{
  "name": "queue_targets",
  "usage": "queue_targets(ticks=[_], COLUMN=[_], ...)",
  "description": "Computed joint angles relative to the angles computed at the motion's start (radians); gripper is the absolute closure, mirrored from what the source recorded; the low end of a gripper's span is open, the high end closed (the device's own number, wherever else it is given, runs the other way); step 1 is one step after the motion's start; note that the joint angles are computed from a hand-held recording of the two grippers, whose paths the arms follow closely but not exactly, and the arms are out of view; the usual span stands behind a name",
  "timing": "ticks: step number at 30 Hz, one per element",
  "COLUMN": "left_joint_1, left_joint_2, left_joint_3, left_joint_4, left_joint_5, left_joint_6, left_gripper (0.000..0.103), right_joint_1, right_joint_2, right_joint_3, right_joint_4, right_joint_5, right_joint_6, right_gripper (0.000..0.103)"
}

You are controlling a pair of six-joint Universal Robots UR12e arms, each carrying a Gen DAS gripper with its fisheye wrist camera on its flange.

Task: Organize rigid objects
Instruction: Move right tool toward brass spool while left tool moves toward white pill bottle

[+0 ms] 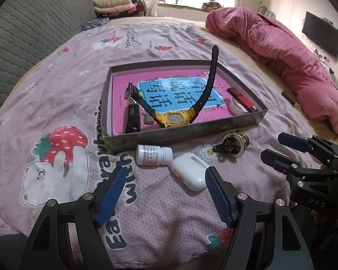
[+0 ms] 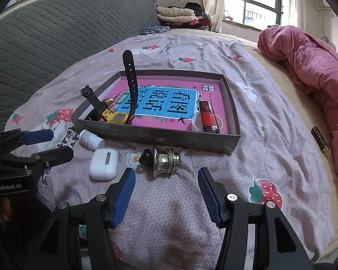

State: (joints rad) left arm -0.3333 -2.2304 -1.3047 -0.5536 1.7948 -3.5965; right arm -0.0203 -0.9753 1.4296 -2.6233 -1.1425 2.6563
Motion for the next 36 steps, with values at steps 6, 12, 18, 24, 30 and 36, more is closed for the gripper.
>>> queue_targets(ticks=[6,12,18,24,30,36], left_joint_1=[0.004,0.01,0.018,0.022,0.028,0.032], left_joint_2=[-0.007,-0.018,-0.028,-0.042,-0.05,-0.057], left_joint_3=[0.009,0.021,0.03,0.043,0.051,0.058], left_joint_4=[-0.029,-0.055,-0.066,-0.072,-0.075,-0.076], left_joint_5=[-0.015,-0.019,-0.035,-0.049,-0.063,-0.067], left_joint_6=[-0.007,-0.023,-0.044,-0.047,-0.055,-0.063], left_gripper=[0.029,0.029,0.029,0.029,0.029,0.029], right_joint_1=[-0.002,0.001,0.008,0.019,0.021,0.016], right_joint_2=[0.007,0.018,0.031,0.052,0.069,0.081], right_joint_3=[-0.011,-0.025,-0.039,-0.061,-0.079,-0.099], right_joint_4=[0.019,0.036,0.056,0.068,0.071,0.093], right_joint_5=[-0.004,-0.01,-0.021,-0.04,-0.056,-0.038], right_joint_6=[0.02,0.028,0.018,0.008,0.021,0.039], right_gripper=[0.046,0.046,0.046,0.046,0.046,0.046])
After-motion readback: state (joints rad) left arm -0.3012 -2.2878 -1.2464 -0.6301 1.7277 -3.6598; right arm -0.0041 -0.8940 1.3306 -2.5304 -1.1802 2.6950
